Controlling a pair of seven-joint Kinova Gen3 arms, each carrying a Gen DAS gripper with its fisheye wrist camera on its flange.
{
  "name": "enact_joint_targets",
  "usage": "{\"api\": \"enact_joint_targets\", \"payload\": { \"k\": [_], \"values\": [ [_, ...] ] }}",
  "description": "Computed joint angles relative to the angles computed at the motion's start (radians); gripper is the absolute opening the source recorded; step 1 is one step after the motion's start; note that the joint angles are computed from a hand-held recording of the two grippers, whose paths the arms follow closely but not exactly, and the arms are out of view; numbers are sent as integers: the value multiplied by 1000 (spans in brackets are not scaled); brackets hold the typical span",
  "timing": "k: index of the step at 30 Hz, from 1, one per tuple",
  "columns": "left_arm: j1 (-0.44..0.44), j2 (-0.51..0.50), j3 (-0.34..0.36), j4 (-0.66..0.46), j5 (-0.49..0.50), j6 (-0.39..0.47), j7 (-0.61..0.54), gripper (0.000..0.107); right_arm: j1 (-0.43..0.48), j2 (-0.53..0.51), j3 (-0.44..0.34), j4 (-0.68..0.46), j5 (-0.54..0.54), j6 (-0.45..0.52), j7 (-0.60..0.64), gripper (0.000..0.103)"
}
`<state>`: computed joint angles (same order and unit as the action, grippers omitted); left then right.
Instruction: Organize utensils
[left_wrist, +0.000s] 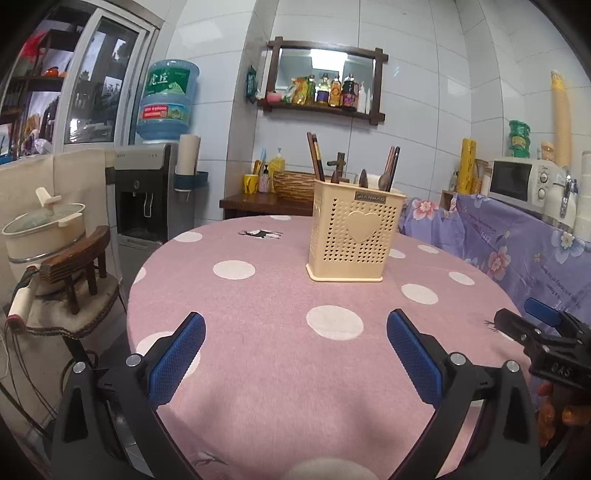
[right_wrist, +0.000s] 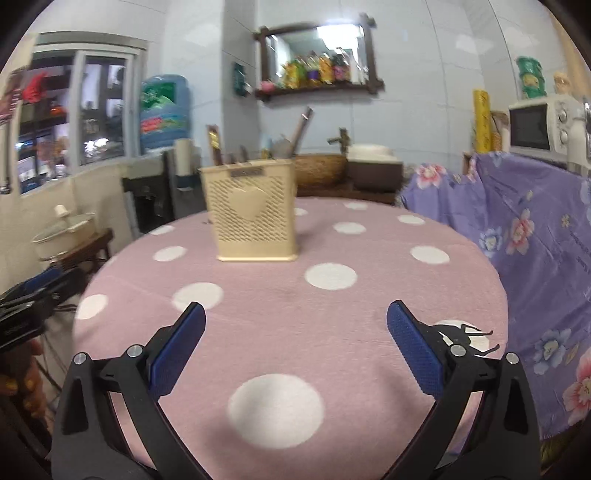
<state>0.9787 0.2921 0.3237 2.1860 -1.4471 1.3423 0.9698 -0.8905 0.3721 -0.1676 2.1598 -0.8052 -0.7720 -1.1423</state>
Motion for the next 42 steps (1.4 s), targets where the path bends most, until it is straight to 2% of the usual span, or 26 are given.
{"api": "enact_joint_targets", "payload": {
  "k": [2,5,8,14,21,42],
  "values": [
    [38,0,15,4,16,45,27,98,-20,-22,-20,56,45,-67,-57,97],
    [85,7,31,-7,52,107,35,98,-22,-59,-55,103,74,-82,-96,97],
    [123,15,40,-16,71,149,46,98,-44,-79,-70,119,54,-90,-90,97],
    [150,28,41,-29,57,175,23,98,-88,-82,-81,126,10,-148,-20,97],
    [155,28,38,-22,52,161,31,98,-90,-84,-92,136,-15,-181,-16,97],
    [157,26,39,-18,60,151,36,98,-85,-91,-100,142,-22,-188,-2,97]
  ]
}}
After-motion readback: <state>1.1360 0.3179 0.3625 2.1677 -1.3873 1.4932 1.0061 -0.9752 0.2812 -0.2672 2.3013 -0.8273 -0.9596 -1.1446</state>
